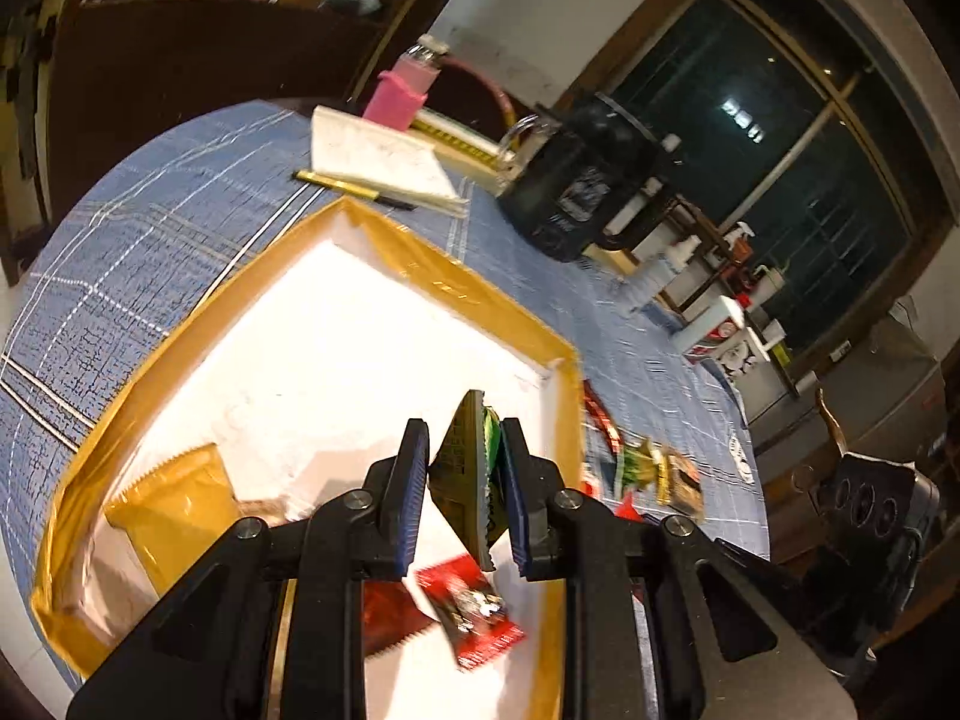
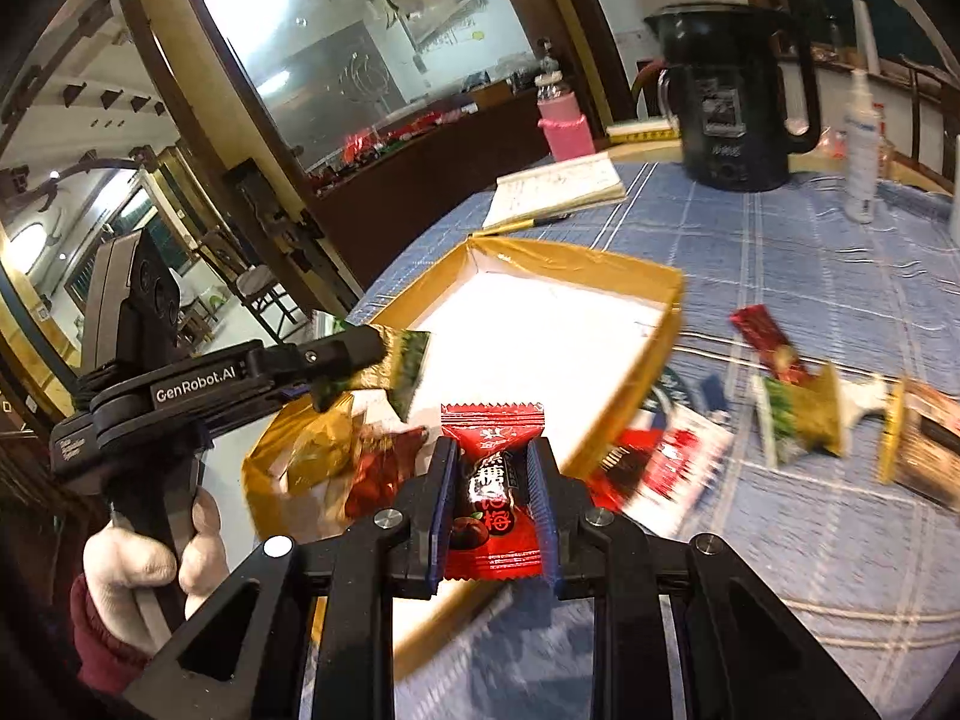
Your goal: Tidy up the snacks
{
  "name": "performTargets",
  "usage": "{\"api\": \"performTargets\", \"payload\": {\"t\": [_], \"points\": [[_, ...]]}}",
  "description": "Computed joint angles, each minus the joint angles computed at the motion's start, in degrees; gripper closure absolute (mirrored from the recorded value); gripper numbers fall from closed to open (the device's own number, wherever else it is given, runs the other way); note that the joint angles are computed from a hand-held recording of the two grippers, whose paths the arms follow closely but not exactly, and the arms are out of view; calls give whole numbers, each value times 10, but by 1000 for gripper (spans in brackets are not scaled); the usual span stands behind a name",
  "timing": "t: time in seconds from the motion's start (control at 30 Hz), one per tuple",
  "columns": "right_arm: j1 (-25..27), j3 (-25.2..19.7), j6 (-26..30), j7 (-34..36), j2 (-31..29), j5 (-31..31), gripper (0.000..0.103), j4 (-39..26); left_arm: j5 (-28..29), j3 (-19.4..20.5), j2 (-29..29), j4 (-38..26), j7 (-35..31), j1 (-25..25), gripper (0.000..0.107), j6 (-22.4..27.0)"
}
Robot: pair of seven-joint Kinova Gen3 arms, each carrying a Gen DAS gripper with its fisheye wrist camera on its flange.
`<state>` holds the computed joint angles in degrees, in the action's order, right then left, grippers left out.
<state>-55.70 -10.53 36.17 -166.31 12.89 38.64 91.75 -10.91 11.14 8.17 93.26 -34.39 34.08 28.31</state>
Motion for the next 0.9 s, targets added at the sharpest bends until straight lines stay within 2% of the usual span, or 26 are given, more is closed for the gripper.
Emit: {"api": "performTargets", "payload": {"t": [0.13, 0.23, 0.4, 0.47, 0.53, 0.6, 0.67, 0.73, 0.83, 0.9], "points": [[2, 4, 16, 33, 43, -25, 79, -48, 40, 4, 5, 8, -34, -24, 86, -4], [-5, 18, 17, 49, 59, -37, 76, -64, 42, -1, 1, 18, -35, -24, 85, -11], [-31, 46, 10, 13, 54, -10, 75, -50, 44, 1, -11, 27, -36, -24, 79, -9], [-22, 26, 10, -19, 42, 23, 75, -33, 34, 2, -21, 32, -21, -17, 79, -8], [-22, 9, 17, -65, 21, 68, 75, -8, 18, 9, -35, 35, -2, -9, 76, -4], [-28, -4, 30, -112, -5, 112, 75, 21, -23, 17, -53, 36, 37, 9, 71, 2], [-70, 18, 45, -158, -41, 148, 75, 56, -62, 35, -70, 36, 71, 15, 68, 8], [-95, 19, 73, -205, -75, 184, 75, 84, -100, 59, -91, 32, 104, 21, 67, 17], [-101, -23, 134, -275, -131, 232, 71, 123, -151, 107, -121, 12, 146, 19, 62, 40], [-83, -73, 180, -303, -170, 248, 69, 146, -196, 149, -133, -12, 177, 14, 58, 76]]}}
